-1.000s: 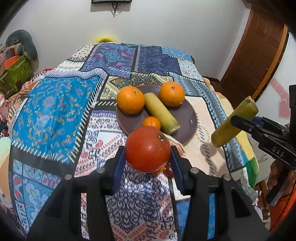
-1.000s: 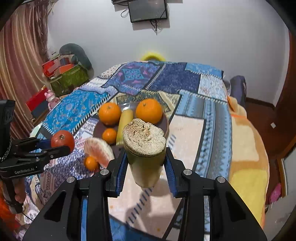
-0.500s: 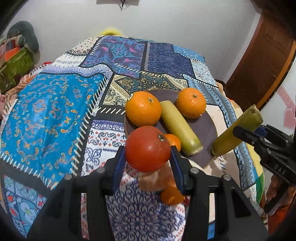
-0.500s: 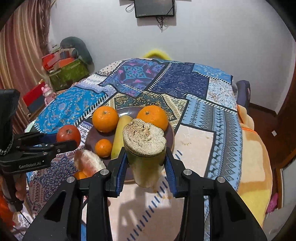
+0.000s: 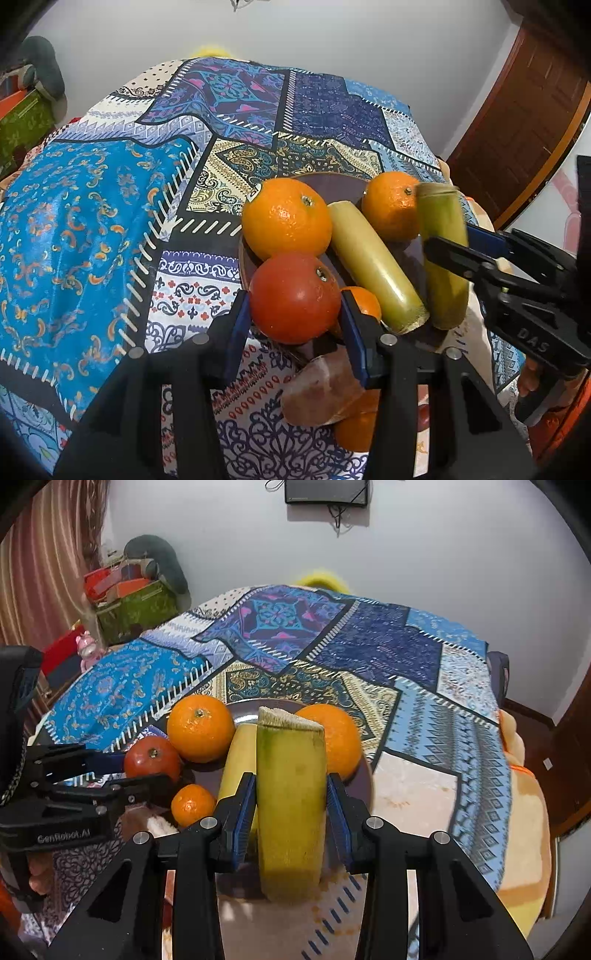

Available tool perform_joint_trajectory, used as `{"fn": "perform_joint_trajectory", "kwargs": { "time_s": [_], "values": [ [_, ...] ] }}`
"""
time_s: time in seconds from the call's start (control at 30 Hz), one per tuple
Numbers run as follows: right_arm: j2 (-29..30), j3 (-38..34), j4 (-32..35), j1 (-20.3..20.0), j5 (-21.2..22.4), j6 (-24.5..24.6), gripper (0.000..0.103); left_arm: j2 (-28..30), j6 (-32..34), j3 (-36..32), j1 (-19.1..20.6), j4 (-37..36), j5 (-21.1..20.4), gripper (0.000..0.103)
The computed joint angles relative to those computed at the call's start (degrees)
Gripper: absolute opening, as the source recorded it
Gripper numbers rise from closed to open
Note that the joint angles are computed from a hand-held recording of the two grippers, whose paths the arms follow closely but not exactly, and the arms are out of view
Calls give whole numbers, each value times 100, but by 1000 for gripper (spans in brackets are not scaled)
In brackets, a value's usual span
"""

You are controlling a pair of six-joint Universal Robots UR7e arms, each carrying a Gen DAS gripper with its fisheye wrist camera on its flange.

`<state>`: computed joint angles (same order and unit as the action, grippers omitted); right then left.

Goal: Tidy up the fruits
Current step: 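Place the squash and tomato on the plate and open both grippers, then grasp the peeled pomelo segment with the right gripper while the left grasps a mandarin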

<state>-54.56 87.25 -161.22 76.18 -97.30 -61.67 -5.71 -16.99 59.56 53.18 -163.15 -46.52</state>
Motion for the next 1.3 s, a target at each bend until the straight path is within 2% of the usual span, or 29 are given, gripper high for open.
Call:
{"fn": "perform_joint_trajectory", "kwargs": {
  "time_s": [0.17, 0.4, 0.53, 0.67, 0.83, 0.93, 1.1, 1.3],
  "values": [
    [146, -254, 344, -7, 32, 179, 35, 0, 38, -22, 36, -25, -117, 48],
    [164, -292, 413, 19, 25, 141, 35, 13, -56, -75, 71, 17, -162, 52],
    [173, -329, 474, 23, -3, 176, 35, -24, -201, -17, 52, 54, -103, 62],
    [88, -259, 571, 16, -13, 132, 36, -157, -260, 258, -8, -220, 3, 66],
    [-152, 51, 338, 1, -36, -8, 36, -362, -296, 658, -114, -422, 174, 66],
    [-339, 218, 392, -31, 33, -5, 37, -466, -301, 893, -209, -413, 371, 66],
    [-632, 591, 390, -92, 144, -54, 44, -619, -399, 1273, -330, -353, 655, 66],
    [-770, 886, 566, -150, 154, -76, 48, -804, -759, 1685, -342, -166, 720, 66]
  ]
}}
